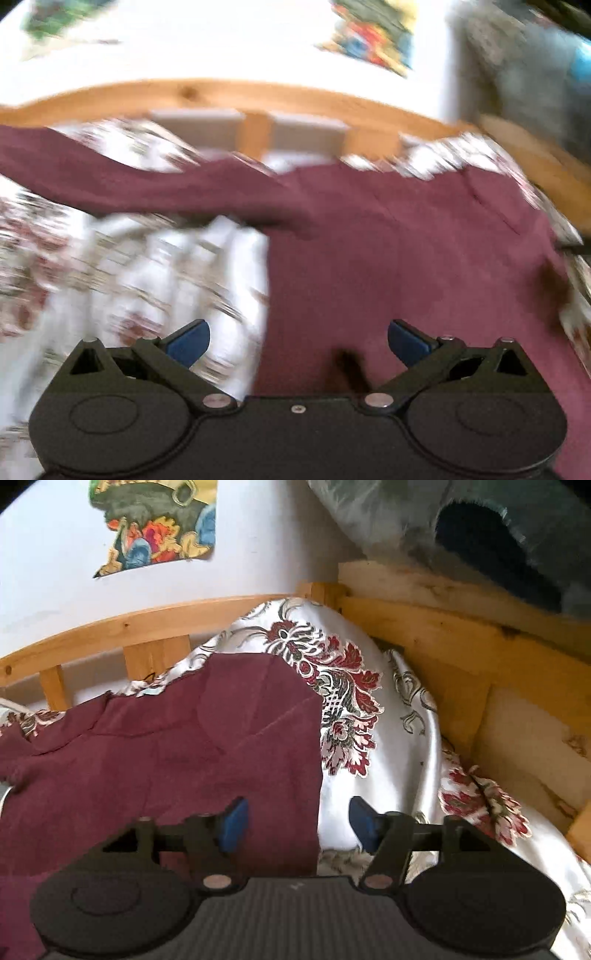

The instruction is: Fold small clothes

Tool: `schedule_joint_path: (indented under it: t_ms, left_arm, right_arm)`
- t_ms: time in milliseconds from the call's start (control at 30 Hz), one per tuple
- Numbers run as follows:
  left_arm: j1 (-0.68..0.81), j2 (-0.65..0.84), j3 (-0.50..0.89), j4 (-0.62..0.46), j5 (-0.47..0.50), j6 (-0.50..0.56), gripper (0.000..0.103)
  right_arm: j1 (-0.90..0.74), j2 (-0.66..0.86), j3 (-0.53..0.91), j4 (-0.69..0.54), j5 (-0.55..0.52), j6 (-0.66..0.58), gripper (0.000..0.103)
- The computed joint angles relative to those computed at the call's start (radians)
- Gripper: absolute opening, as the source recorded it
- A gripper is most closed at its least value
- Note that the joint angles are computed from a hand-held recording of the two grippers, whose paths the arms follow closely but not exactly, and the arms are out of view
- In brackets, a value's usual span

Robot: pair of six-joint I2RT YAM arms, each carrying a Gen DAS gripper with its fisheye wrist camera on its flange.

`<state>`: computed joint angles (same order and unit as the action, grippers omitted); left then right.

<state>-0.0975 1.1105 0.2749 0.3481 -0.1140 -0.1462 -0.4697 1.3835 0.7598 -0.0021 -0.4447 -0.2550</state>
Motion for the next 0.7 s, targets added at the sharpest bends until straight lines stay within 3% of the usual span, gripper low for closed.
schedule_joint_path:
  t_ms: [67, 100, 167, 267, 367, 433, 567, 700]
  left_arm:
    - [0.005, -0.063, 0.024, -0.070, -0.121, -0.011, 0.102]
    - [0.027, -0.095, 0.033, -0.094, -0.155, 0.004, 0.102]
    - [0.107, -0.147, 0.062, -0.136, -0.186, 0.043, 0.102]
    - [0.349, -0.169, 0.166, -0.234, -0.034, 0.084, 0.102]
    - [0.606, -0.086, 0.324, -0.347, 0.167, 0.126, 0.102]
    - [0.724, -0.031, 0.395, -0.373, 0.252, 0.170, 0.102]
    - [0.851, 0.096, 0.519, -0.358, 0.304, 0.266, 0.102]
    - [0.899, 0.239, 0.686, -0.411, 0.355, 0.236, 0.102]
  right_arm:
    - [-0.017, -0.083, -0.048, -0.030, -0.040, -0.013, 0.084]
    - [-0.029, -0.139, -0.083, -0.043, -0.071, -0.013, 0.092]
    - [-0.052, -0.239, -0.138, -0.084, -0.129, -0.014, 0.097]
    - [-0.083, -0.366, -0.185, -0.190, -0.230, -0.027, 0.102]
    - [-0.100, -0.495, -0.227, -0.325, -0.299, -0.033, 0.103]
    - [-0.103, -0.543, -0.235, -0.437, -0.322, -0.044, 0.103]
    - [-0.139, -0.588, -0.250, -0.662, -0.365, -0.103, 0.103]
    - [-0.192, -0.650, -0.287, -0.797, -0.361, -0.221, 0.103]
